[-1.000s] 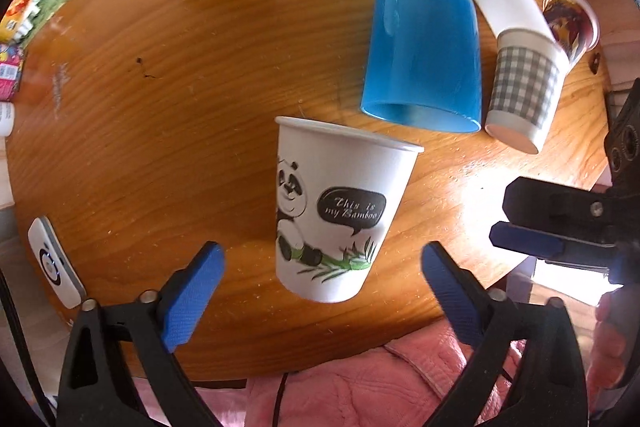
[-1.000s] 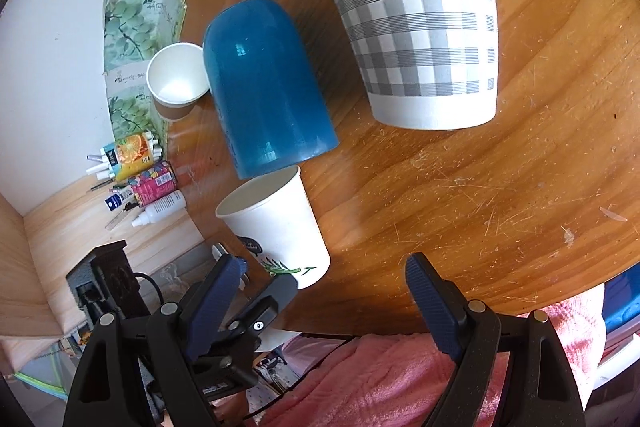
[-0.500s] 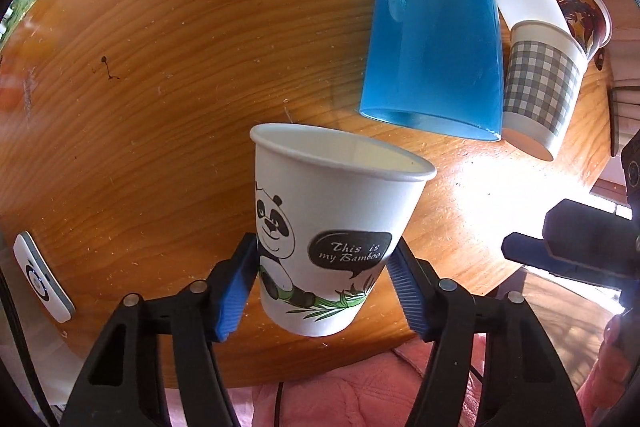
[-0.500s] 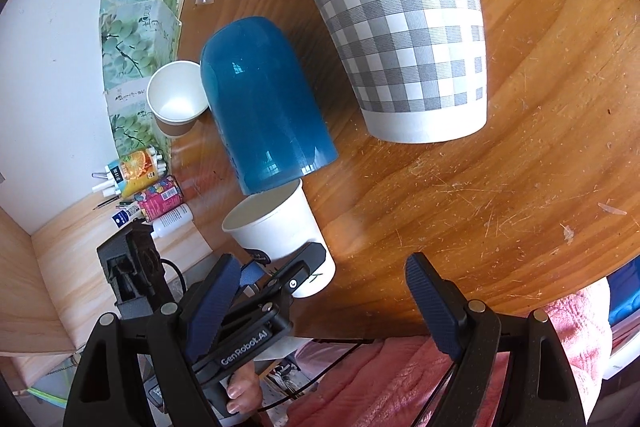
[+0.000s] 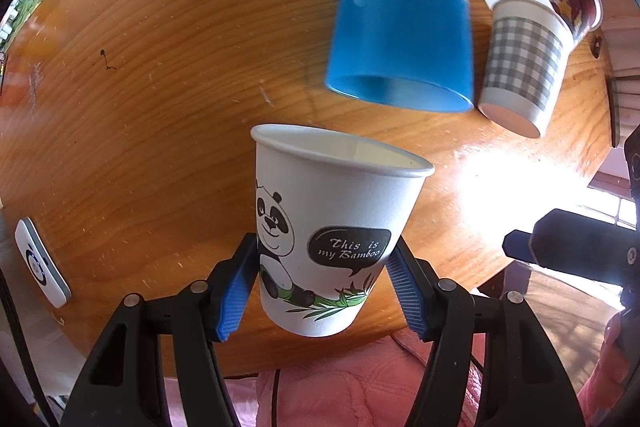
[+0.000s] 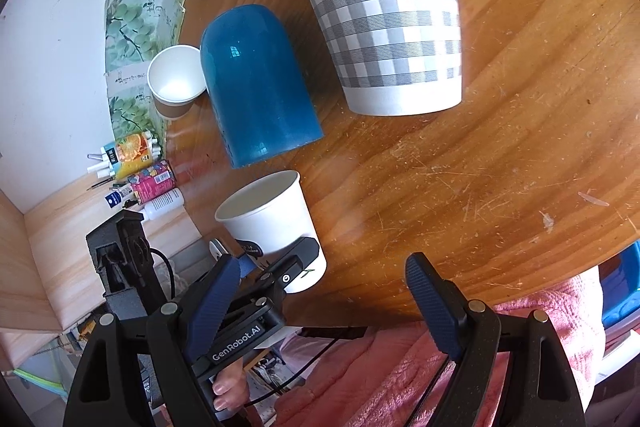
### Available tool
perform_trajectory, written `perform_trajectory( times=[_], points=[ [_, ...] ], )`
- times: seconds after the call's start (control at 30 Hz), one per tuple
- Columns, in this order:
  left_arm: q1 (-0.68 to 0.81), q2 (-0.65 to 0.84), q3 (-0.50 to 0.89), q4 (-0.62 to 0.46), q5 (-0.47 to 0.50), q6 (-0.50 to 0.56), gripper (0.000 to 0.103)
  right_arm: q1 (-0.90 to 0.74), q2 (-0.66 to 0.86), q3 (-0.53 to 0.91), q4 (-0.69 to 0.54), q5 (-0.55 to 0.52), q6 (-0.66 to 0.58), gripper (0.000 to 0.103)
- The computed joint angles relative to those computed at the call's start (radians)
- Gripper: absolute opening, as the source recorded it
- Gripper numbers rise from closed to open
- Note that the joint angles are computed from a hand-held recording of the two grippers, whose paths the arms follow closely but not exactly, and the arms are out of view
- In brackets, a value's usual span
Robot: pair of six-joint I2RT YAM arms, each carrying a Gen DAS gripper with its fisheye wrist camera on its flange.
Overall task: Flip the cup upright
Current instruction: 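Lift the panda cup with the left gripper toward the right gripper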
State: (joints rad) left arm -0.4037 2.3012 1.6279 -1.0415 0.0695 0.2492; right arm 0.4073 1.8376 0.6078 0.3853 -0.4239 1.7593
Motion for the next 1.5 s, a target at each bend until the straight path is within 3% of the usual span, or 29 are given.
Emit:
perform_trajectory(
  times=[0.4,0.57,0.83,1.03,1.37,1.5],
  points=[
    [-0.104,-0.046,-0.061,0.041,0.012,-0.136,0.067,-0.018,-0.182,-0.119,-0.123,-0.006,-0.12,0.085],
    [-0.154,-0.059,-0.079,0.058,0.022,-0.2,0.067,-0.045,-0.305,-0.169,-0.242,-0.007,-0.2,0.085],
    [-0.226,-0.046,-0.07,0.081,0.058,-0.316,0.067,-0.127,-0.49,-0.206,-0.505,-0.008,-0.389,0.085],
    [-0.251,-0.066,-0.082,0.107,0.096,-0.37,0.067,-0.214,-0.582,-0.237,-0.634,-0.03,-0.542,0.085],
    [-0.214,-0.129,-0.205,0.215,0.206,-0.404,0.067,-0.417,-0.609,-0.253,-0.819,-0.091,-0.844,0.085],
    [-0.156,-0.219,-0.334,0.284,0.267,-0.397,0.067,-0.484,-0.583,-0.253,-0.848,-0.114,-0.948,0.085]
  ],
)
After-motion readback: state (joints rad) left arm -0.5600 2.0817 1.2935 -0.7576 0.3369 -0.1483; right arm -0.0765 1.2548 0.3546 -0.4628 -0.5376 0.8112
